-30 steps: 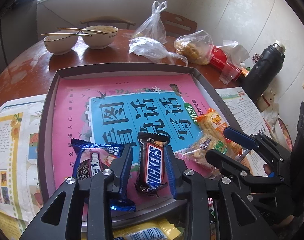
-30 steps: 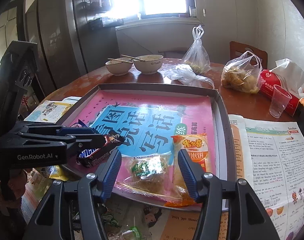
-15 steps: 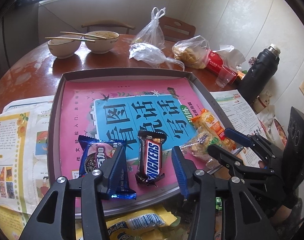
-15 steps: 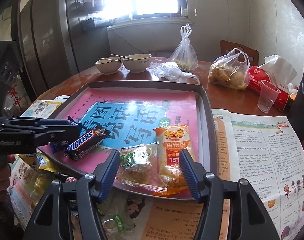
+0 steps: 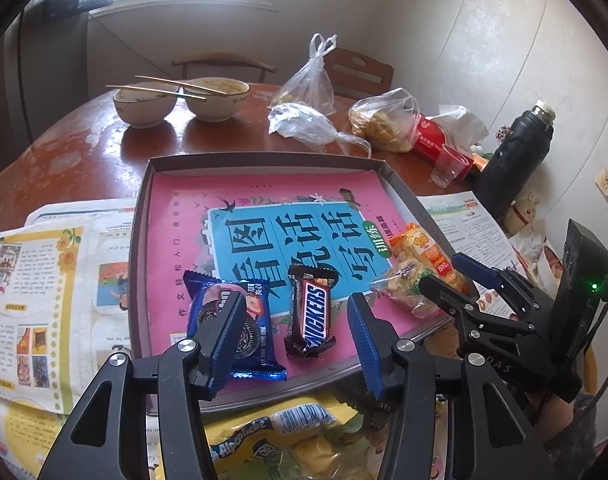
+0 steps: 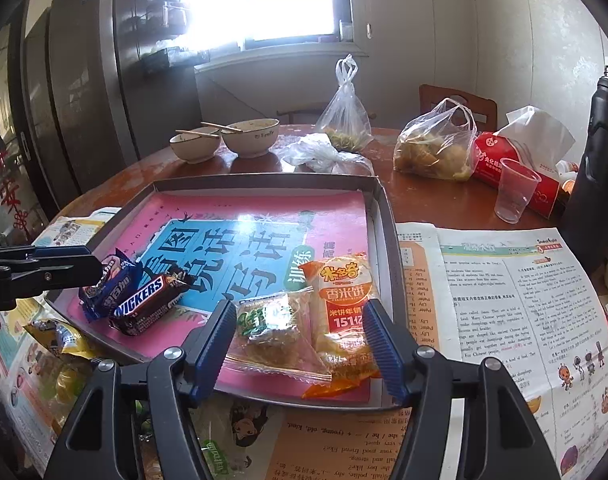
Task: Organize snacks
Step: 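Lower both snacks into the tray and open both tools, then withdraw both open tools from the tray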
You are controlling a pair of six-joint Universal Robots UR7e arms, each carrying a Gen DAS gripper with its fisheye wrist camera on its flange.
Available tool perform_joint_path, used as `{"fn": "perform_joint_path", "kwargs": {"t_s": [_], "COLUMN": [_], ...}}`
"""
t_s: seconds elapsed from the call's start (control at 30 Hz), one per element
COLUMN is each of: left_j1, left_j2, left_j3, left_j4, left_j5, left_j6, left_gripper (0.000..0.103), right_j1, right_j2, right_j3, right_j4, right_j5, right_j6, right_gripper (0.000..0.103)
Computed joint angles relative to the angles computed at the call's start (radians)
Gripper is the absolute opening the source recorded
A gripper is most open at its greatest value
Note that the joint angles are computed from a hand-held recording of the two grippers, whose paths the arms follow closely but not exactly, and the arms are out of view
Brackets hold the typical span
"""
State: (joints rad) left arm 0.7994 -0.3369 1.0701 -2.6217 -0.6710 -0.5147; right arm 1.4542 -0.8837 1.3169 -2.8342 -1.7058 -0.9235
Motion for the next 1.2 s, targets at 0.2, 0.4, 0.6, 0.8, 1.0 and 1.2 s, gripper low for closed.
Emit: {"fn": "perform_joint_path", "kwargs": {"t_s": [0.2, 0.4, 0.6, 0.8, 1.0, 1.2], "left_j1": [-0.009, -0.02, -0.032, -0.045, -0.055, -0.062], "left_j2": [-0.015, -0.023, -0.031, -0.046, -0.058, -0.069], "left_j3": [0.024, 0.044, 0.062, 0.093, 0.115, 0.138], "left_j4": [-0.017, -0.03, -0.037, -0.05, -0.06, -0.065], "left_j5": [0.018, 0.035, 0.055, 0.079, 0.095, 0.102], "left_j6": [-0.004, -0.005, -0.011, -0.022, -0.026, -0.035], "left_gripper": [0.055, 0.066, 0.067, 0.068, 0.068, 0.068], "right_j1": [-0.001, -0.001, -0.003, -0.004, -0.002, 0.0], "right_j2": [-0.018, -0.037, -0.059, -0.084, -0.107, -0.121], "right_j3": [0.019, 0.036, 0.055, 0.08, 0.105, 0.121], "right_j4": [-0.005, 0.003, 0.011, 0.012, 0.014, 0.019], "right_j5": [0.022, 0.044, 0.075, 0.107, 0.129, 0.14], "right_j6": [0.007, 0.014, 0.017, 0.013, 0.003, -0.004], "right_gripper": [0.069, 0.072, 0.074, 0.076, 0.077, 0.078]}}
